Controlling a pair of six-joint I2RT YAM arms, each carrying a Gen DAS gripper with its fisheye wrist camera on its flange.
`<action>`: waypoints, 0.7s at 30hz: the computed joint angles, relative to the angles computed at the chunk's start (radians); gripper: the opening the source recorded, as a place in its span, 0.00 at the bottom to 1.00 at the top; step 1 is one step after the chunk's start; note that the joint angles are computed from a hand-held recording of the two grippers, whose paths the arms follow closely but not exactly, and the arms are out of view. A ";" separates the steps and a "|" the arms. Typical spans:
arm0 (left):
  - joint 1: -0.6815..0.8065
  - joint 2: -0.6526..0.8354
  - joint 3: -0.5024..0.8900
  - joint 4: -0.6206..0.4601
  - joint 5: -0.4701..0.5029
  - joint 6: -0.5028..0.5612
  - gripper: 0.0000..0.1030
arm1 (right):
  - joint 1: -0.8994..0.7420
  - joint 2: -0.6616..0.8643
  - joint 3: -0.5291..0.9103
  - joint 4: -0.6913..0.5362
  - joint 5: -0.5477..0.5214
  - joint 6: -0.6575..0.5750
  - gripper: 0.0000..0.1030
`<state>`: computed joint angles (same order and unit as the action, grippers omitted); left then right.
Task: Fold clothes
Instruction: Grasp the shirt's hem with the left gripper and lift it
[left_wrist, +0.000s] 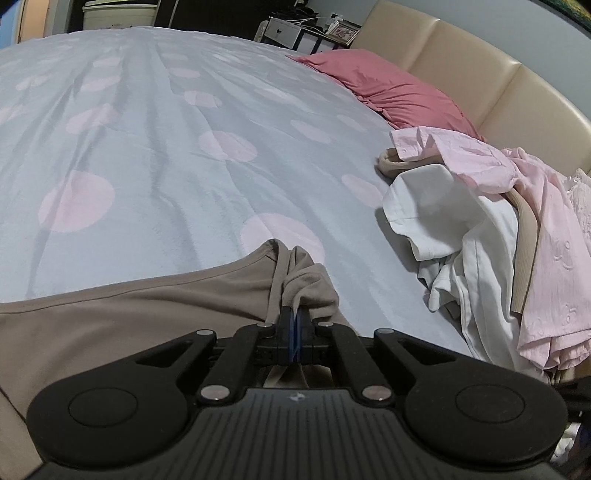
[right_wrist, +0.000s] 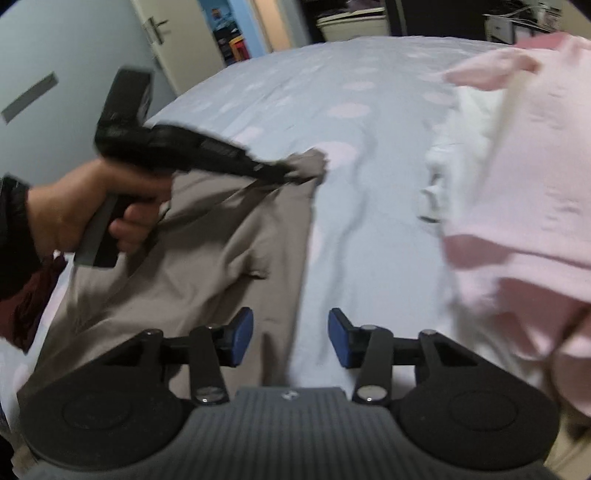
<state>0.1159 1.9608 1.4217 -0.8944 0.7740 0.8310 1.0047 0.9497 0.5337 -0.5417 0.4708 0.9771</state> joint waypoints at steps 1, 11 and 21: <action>0.000 0.001 0.002 -0.002 0.001 -0.001 0.00 | -0.001 0.035 0.010 0.016 -0.011 -0.005 0.39; 0.013 0.002 0.008 -0.023 0.058 0.015 0.00 | -0.025 -0.046 0.002 -0.097 -0.075 0.100 0.02; -0.012 0.018 0.000 0.010 0.020 -0.037 0.00 | 0.029 -0.055 0.006 -0.159 -0.015 0.164 0.11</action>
<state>0.1043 1.9793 1.4214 -0.8847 0.7945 0.7940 1.0334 0.8950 0.5395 -0.7005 0.4562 1.1410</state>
